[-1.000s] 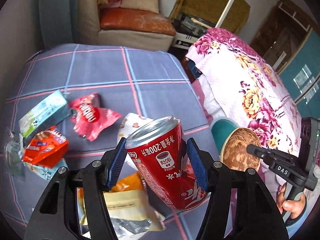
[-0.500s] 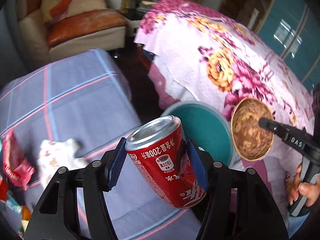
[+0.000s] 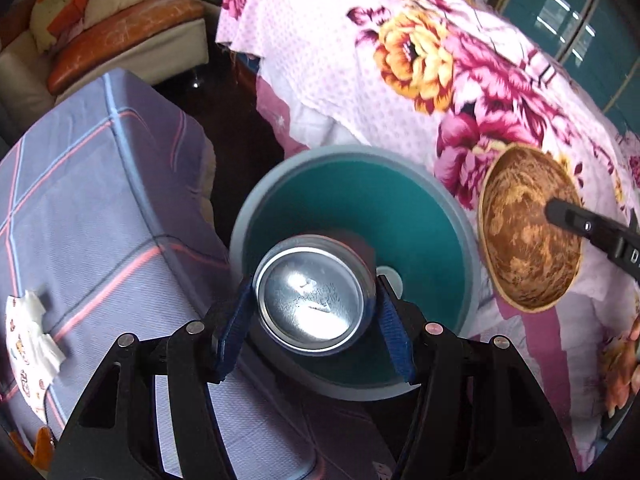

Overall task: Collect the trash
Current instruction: 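Drop the red can into the bin while the right tool drops the wicker bowl in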

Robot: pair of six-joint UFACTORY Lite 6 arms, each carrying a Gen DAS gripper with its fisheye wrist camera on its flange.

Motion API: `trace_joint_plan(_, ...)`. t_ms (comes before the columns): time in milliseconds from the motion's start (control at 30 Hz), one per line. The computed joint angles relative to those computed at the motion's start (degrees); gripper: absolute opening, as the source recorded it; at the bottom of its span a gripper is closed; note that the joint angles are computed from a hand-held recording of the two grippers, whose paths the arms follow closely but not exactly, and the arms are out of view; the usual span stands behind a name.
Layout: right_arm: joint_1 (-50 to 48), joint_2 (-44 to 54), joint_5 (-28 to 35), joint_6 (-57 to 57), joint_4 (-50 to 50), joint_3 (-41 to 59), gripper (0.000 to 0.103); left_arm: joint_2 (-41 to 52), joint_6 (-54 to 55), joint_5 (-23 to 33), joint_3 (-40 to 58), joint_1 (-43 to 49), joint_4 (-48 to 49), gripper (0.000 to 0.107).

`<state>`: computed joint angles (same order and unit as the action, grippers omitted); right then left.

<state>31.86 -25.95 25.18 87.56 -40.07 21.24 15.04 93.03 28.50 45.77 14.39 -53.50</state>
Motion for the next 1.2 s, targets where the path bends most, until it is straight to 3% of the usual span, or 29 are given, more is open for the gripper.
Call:
trace_joint_plan(300, -1.3, 4.4, -3.2, 0.4, -1.0, 0.4, 0.006, -0.6, -0.1, -0.9, -2.1, 1.5, 2.6, 0.065)
trace_joint_plan(367, -1.3, 6.8, -3.9, 0.4, -1.2, 1.1, 0.006, -1.4, -1.4, 0.6, -1.8, 3.0, 4.1, 0.071)
trace_joint_plan(433, -1.5, 9.6, -5.0, 0.1, -1.1, 2.0, 0.006, -2.5, -2.0, 2.4, -1.4, 4.8, 4.8, 0.086)
trace_joint_plan(533, -0.9, 13.3, -5.4, 2.0, -2.7, 3.2, 0.008, -4.8, -0.7, 6.0, -1.1, 8.2, 4.6, 0.087)
trace_joint_plan(667, 0.2, 16.6, -6.0, 4.2, -4.1, 4.3, 0.020, -5.3, -2.0, 10.6, 1.1, 11.6, 6.6, 0.087)
trace_joint_plan(833, 0.5, 17.9, -7.2, 5.2, -4.1, 4.2, 0.020, -5.3, -3.3, 14.9, 3.2, 15.1, 8.3, 0.087)
trace_joint_plan(1100, 3.6, 15.2, -2.3, 3.4, -1.3, 6.8, 0.024, -5.3, -2.9, 20.3, 5.8, 20.5, 9.7, 0.087)
trace_joint_plan(1200, 5.8, 14.2, 0.1, 3.8, -0.3, 7.9, 0.037, -5.5, -2.5, 22.4, 6.7, 22.6, 10.2, 0.087)
